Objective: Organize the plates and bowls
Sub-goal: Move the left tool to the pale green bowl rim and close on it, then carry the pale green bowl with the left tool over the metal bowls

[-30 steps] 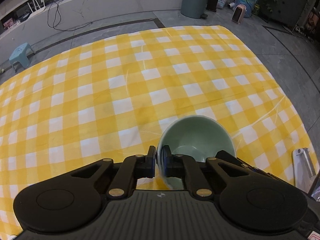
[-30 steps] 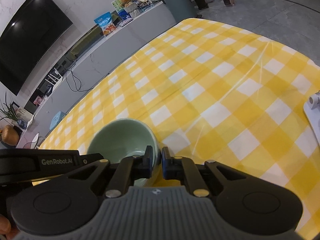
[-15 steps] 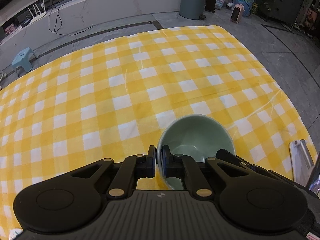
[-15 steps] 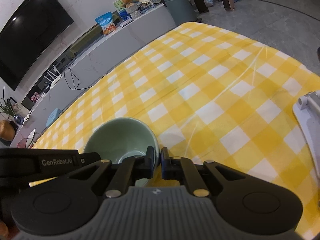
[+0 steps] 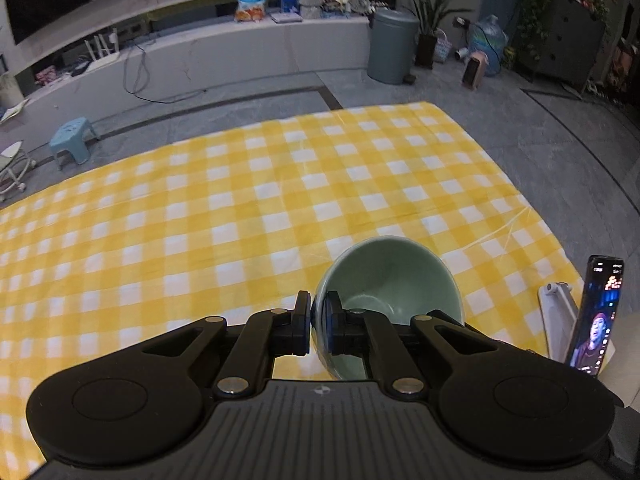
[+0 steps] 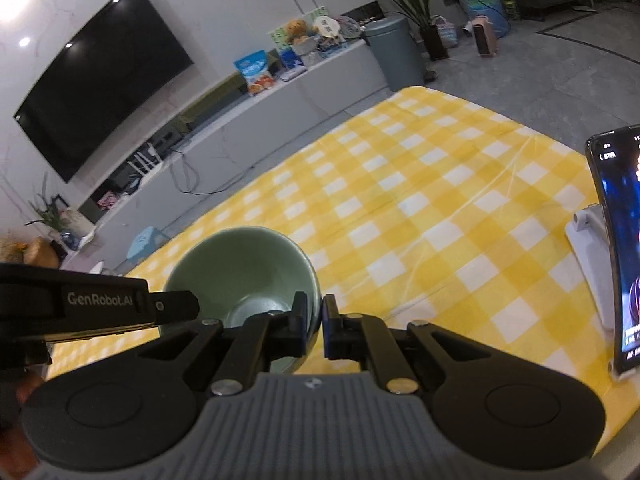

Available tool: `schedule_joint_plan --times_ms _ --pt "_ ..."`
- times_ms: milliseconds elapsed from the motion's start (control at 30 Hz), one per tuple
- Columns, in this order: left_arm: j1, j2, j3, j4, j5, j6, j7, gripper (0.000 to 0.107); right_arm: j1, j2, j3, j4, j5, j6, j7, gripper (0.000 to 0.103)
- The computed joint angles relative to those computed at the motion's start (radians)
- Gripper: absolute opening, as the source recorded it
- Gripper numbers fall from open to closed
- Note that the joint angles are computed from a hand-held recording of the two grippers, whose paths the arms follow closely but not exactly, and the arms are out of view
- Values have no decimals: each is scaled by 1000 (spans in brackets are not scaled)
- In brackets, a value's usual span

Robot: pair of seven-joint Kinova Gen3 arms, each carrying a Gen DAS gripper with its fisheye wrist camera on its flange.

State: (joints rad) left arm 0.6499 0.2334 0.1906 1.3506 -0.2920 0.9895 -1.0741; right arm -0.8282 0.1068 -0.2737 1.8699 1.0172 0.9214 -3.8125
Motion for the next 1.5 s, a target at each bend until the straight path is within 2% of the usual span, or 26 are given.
schedule_joint_plan --times_ms 333,667,933,1500 --pt "-96 -203 30 152 48 -51 76 7 -116 -13 -76 -106 53 167 19 6" --pt "-219 -336 55 289 176 -69 69 8 -243 32 -99 -185 44 275 4 7" --pt "-295 -383 30 387 323 -97 28 7 -278 55 -75 -216 -14 257 53 7" --pt "-325 -347 36 431 344 -101 -4 7 -267 92 -21 -215 -97 179 110 7"
